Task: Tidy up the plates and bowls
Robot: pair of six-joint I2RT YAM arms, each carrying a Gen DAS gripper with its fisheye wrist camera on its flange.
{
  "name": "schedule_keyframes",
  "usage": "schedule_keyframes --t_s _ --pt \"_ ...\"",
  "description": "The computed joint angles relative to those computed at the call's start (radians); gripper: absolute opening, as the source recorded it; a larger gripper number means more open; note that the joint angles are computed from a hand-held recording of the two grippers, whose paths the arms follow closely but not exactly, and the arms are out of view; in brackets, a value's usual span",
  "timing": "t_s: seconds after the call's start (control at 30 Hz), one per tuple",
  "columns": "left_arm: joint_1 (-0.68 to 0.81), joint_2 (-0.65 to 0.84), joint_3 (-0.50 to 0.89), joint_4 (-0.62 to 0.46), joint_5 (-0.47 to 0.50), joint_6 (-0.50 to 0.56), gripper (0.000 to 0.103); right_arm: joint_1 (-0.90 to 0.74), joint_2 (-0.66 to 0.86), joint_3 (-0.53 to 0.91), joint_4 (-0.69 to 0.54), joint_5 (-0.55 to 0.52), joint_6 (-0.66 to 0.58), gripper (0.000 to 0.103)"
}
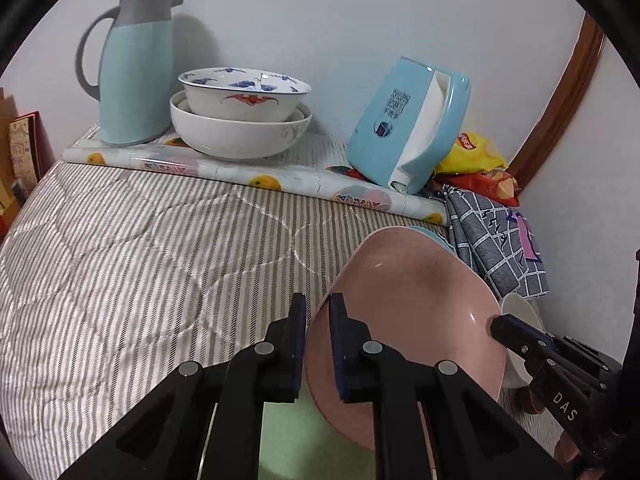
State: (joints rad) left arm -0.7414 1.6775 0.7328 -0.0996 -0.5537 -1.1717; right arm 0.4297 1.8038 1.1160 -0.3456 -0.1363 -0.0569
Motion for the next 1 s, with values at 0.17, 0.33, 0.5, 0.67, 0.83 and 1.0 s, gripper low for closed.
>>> schedule_keyframes --t_s 0.17,0.33,0.5,0.67,0.83,1.0 --pt "-0.043 -0.036 -0.01 -0.057 -0.034 -0.053 0.012 0.012 -0.064 -0.042 0.002 -0.001 0.005 0.005" --pt "-0.089 -0.063 -0.022 -0.112 -0.067 -0.115 0.012 0.021 -0.107 -0.08 0.009 -0.008 0.005 0.004" --pt "-0.129 -0.093 -0.039 -0.162 -0.084 -0.178 0.012 0.035 -0.141 -0.118 0.01 -0.014 0.016 0.004" --pt "-0.16 -0.126 -0.058 -0.2 -0.107 -0.241 0.012 0.06 -0.171 -0.147 0.017 0.0 0.014 0.004" --pt "-0.17 -0.13 -0.073 -0.207 -0.098 -0.268 0.012 0.069 -0.174 -0.163 0.027 -0.009 0.025 0.004" --pt "-0.163 -0.125 -0.096 -0.18 -0.075 -0.272 0.012 0.07 -0.146 -0.165 0.045 -0.014 0.027 0.003"
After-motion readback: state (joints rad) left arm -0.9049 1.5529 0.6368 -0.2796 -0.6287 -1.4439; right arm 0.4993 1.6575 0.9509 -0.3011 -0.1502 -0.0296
